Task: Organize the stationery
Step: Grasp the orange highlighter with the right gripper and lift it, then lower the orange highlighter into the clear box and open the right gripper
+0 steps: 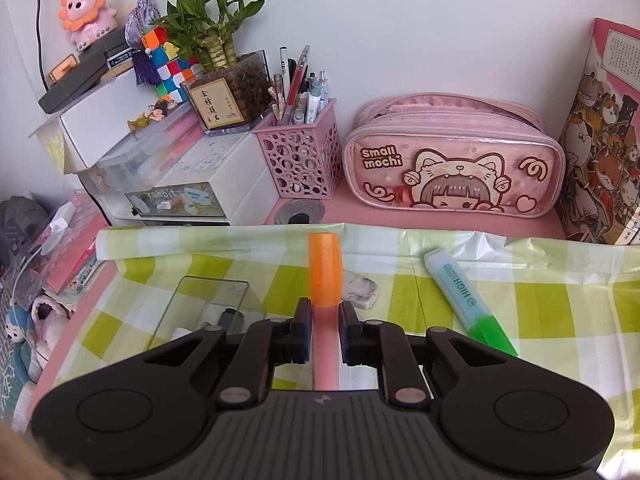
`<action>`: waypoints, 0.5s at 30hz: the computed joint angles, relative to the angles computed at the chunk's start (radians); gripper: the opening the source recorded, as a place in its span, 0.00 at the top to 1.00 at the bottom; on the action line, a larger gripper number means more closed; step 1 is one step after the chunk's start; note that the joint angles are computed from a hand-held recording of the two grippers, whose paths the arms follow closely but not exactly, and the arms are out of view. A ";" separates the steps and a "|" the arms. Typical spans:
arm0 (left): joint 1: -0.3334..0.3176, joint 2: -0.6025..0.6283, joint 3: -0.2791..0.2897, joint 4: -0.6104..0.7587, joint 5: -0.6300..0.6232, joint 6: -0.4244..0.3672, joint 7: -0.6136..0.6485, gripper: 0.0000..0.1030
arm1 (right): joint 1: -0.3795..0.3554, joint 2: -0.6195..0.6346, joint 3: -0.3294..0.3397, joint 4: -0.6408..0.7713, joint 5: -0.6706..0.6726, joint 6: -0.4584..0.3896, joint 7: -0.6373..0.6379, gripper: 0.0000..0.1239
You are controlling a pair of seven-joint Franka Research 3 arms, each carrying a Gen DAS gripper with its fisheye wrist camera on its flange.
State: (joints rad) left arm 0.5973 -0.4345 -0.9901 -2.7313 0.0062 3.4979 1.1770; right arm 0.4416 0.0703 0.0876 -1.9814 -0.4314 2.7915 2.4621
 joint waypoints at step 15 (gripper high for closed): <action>-0.009 0.009 0.006 0.000 -0.010 0.006 0.017 0.30 | 0.015 0.033 0.052 0.061 0.262 0.094 -0.141 0.92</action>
